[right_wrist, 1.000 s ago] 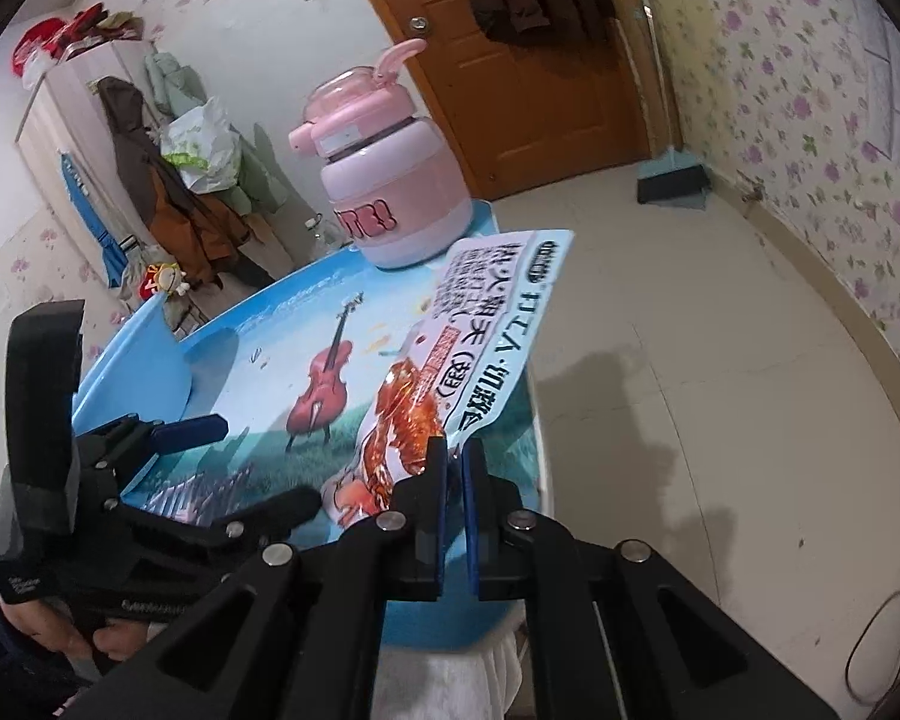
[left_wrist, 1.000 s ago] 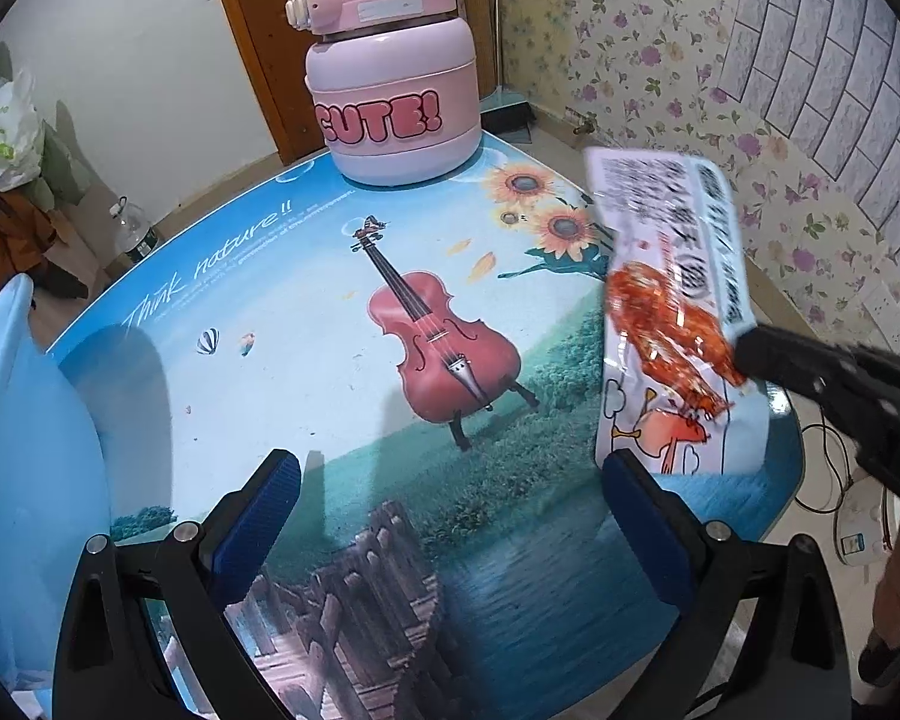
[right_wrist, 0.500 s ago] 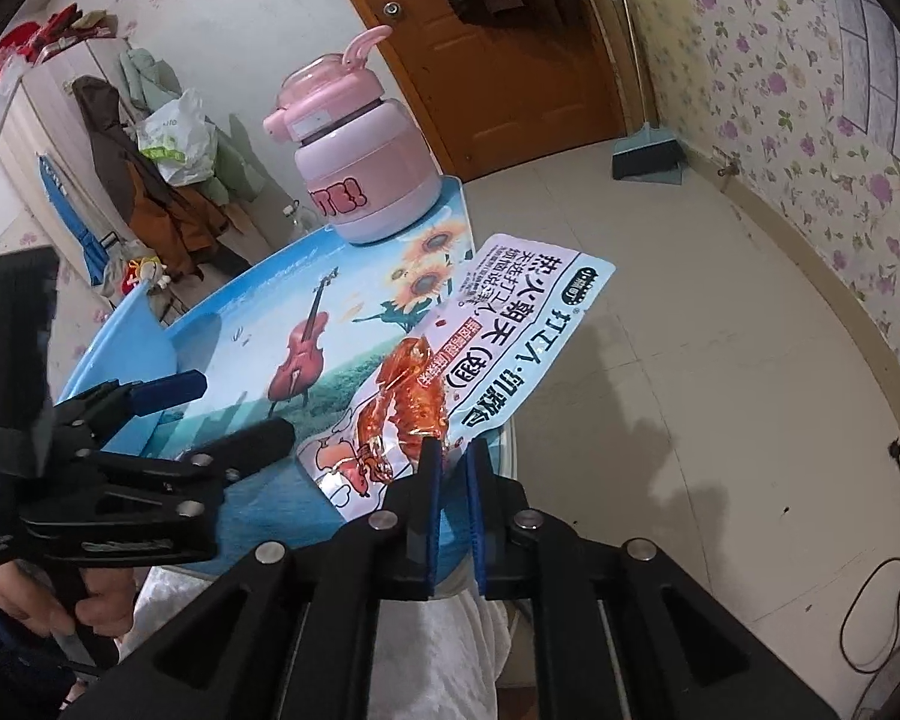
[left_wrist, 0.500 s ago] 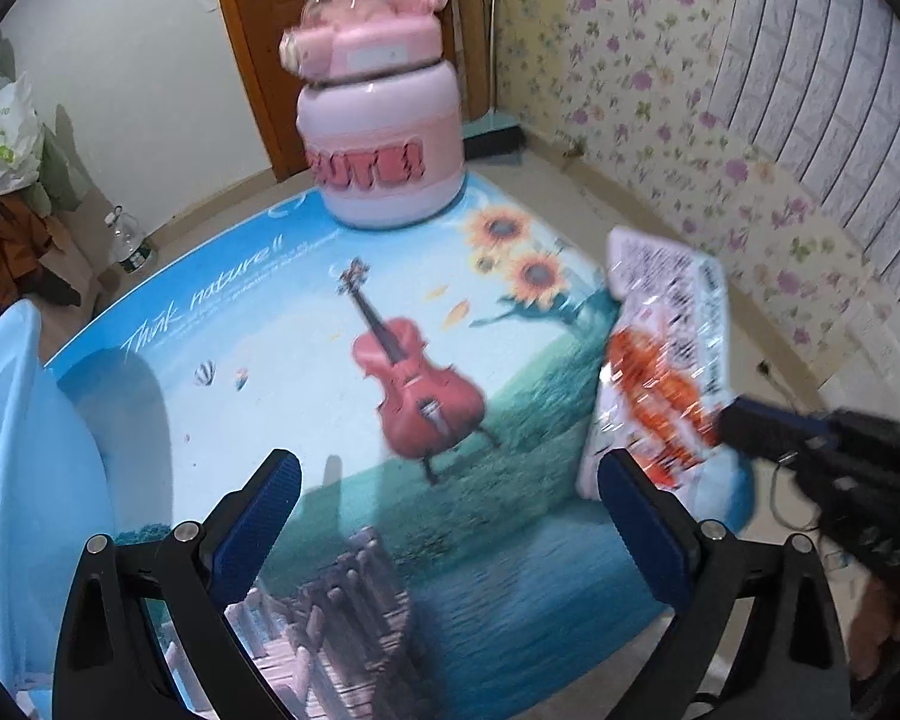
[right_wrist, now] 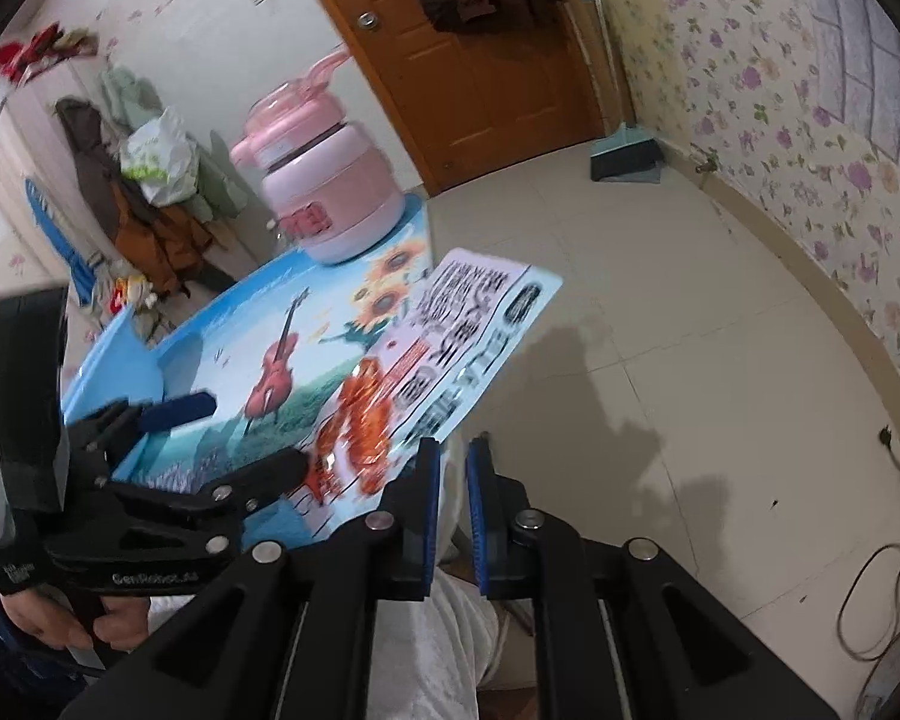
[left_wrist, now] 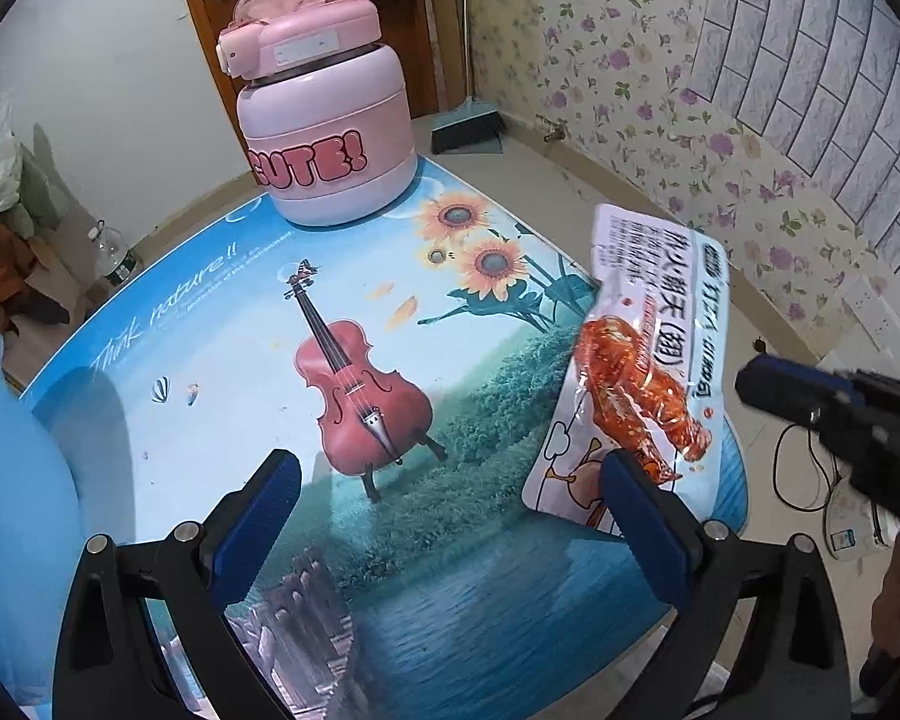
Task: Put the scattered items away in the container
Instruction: 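Lift the snack bag off the table with the right tool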
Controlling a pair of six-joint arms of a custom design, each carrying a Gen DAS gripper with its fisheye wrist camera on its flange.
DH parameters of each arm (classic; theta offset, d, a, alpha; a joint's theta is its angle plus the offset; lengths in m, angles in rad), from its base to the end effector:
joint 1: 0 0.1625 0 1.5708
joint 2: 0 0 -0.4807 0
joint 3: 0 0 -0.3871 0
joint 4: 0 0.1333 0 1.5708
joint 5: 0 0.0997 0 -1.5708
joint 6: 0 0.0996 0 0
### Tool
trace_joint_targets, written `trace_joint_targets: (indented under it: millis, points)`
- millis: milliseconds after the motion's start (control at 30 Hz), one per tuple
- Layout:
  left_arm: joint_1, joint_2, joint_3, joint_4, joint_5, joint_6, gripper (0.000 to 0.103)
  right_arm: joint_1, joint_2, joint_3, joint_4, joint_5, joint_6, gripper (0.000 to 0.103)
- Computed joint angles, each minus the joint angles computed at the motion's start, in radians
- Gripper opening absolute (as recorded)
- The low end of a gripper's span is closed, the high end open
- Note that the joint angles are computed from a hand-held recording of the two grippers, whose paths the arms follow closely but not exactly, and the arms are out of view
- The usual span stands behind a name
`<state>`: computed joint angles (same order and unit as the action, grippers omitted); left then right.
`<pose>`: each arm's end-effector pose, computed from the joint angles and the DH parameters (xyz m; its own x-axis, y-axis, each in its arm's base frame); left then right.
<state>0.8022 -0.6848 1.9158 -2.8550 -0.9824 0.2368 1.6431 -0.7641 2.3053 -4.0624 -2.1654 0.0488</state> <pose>-0.2852 -0.5662 0.0242 -0.4384 0.7099 -0.5512 0.8199 0.5672 0.0783 0.1122 -0.4768 0.1413 -0.8602 0.4226 0.2856 0.0000 0.5599 -0.8286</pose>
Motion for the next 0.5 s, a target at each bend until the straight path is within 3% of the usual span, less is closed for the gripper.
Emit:
trace_joint_targets:
  millis: [67, 100, 200, 300, 500]
  points:
    - [0.0, 0.001, -0.001, 0.0, 0.002, 0.002, 0.101, -0.021, -0.012, 0.01, -0.02, 0.017, 0.018, 0.036]
    - [0.001, 0.002, -0.002, 0.0, 0.002, 0.003, 0.101, -0.033, -0.016, 0.015, -0.044, 0.028, 0.03, 0.038]
    - [0.002, 0.004, -0.007, 0.0, 0.003, 0.003, 0.103, -0.072, -0.046, 0.03, -0.056, 0.102, 0.048, 0.038]
    - [0.002, 0.016, -0.021, -0.002, 0.01, 0.006, 0.103, -0.081, -0.057, 0.027, -0.054, 0.102, 0.049, 0.038]
    - [0.005, 0.028, -0.042, 0.001, 0.014, 0.013, 0.103, -0.135, -0.075, 0.054, -0.057, 0.197, 0.105, 0.038]
